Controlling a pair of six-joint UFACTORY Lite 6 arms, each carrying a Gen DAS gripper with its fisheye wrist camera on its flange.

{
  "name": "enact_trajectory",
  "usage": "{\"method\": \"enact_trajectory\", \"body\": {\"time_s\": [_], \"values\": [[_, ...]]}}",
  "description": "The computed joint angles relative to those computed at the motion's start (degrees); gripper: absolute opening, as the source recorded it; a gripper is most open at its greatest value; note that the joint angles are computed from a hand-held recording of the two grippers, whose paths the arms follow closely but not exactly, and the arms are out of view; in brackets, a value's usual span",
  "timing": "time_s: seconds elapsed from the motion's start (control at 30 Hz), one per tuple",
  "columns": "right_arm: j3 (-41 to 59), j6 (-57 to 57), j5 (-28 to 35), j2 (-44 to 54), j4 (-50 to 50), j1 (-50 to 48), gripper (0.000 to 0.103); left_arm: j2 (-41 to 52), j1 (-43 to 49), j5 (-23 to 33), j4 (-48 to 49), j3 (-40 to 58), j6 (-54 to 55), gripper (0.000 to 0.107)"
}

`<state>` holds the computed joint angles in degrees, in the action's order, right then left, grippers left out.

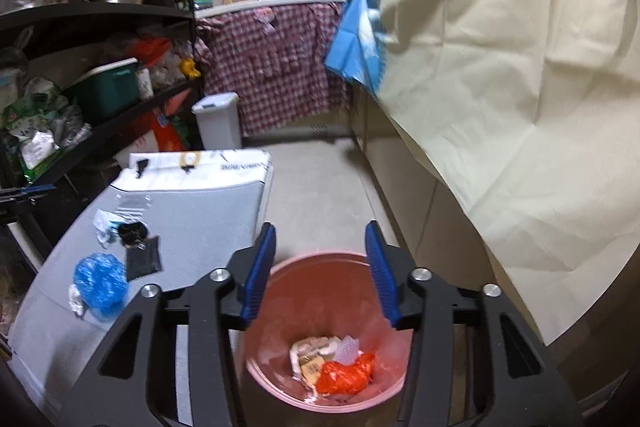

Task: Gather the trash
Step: 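Move both open tools back to the table toward the blue bag and black pouch, then close the left tool on the blue plastic bag while the right tool grasps the black pouch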

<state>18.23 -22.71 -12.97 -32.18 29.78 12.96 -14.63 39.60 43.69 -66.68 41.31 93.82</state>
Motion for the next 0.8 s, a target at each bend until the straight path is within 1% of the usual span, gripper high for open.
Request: {"method": "enact_trajectory", "body": {"time_s": [0.07, 0.1, 0.17, 0.23, 0.3, 0.37, 0.43, 0.5, 0.53, 0.6, 0.7, 0.73, 0.77, 0.8], "values": [[0.52, -3.98, -0.37, -0.21, 4.55, 2.74, 0.031, 3.41, 4.49, 1.02, -0.46, 2.21, 3.52, 0.029], [1.09, -2.86, -0.34, 0.37, 3.99, 3.76, 0.029, 5.49, 6.73, 1.46, -1.00, 3.34, 5.33, 0.029], [2.96, 3.04, 0.26, 2.76, -0.04, 5.21, 0.025, 9.64, 9.56, 2.15, -1.86, 5.41, 6.93, 0.029], [5.26, 5.38, 0.01, 6.40, -0.76, 7.84, 0.025, 13.78, 11.29, 2.67, -2.28, 7.32, 7.19, 0.029], [7.92, 6.98, -1.51, 11.30, -0.62, 10.96, 0.025, 16.54, 11.56, 2.31, -3.69, 7.83, 8.55, 0.029], [12.77, 11.16, -3.03, 19.25, -3.05, 14.40, 0.025, 18.09, 10.85, 0.85, -5.85, 7.43, 10.97, 0.029], [16.21, 12.04, -4.76, 25.04, -2.62, 17.47, 0.025, 20.70, 10.23, -0.54, -6.93, 7.95, 12.08, 0.029], [21.38, 16.64, -6.09, 33.01, -6.46, 19.85, 0.025, 23.14, 10.12, -1.76, -7.28, 8.76, 12.58, 0.029], [25.05, 20.19, -6.17, 38.00, -9.54, 20.63, 0.025, 24.64, 10.26, -2.09, -7.13, 9.52, 12.62, 0.029], [29.42, 23.79, -6.35, 44.09, -12.38, 21.69, 0.026, 28.02, 10.02, -3.40, -7.48, 11.42, 12.50, 0.029], [38.96, 24.54, -5.51, 55.16, -12.25, 23.32, 0.027, 32.71, 10.02, -3.27, -5.42, 14.86, 9.83, 0.029], [41.16, 26.44, -4.75, 57.38, -14.06, 23.34, 0.027, 33.31, 9.79, -3.77, -5.90, 15.06, 10.49, 0.029], [45.15, 28.16, -3.64, 61.38, -15.90, 23.66, 0.027, 33.64, 9.60, -4.36, -6.33, 15.05, 11.21, 0.031], [47.81, 27.49, -2.75, 63.83, -15.45, 24.00, 0.029, 34.07, 9.38, -4.82, -6.56, 15.19, 11.53, 0.033]]}}
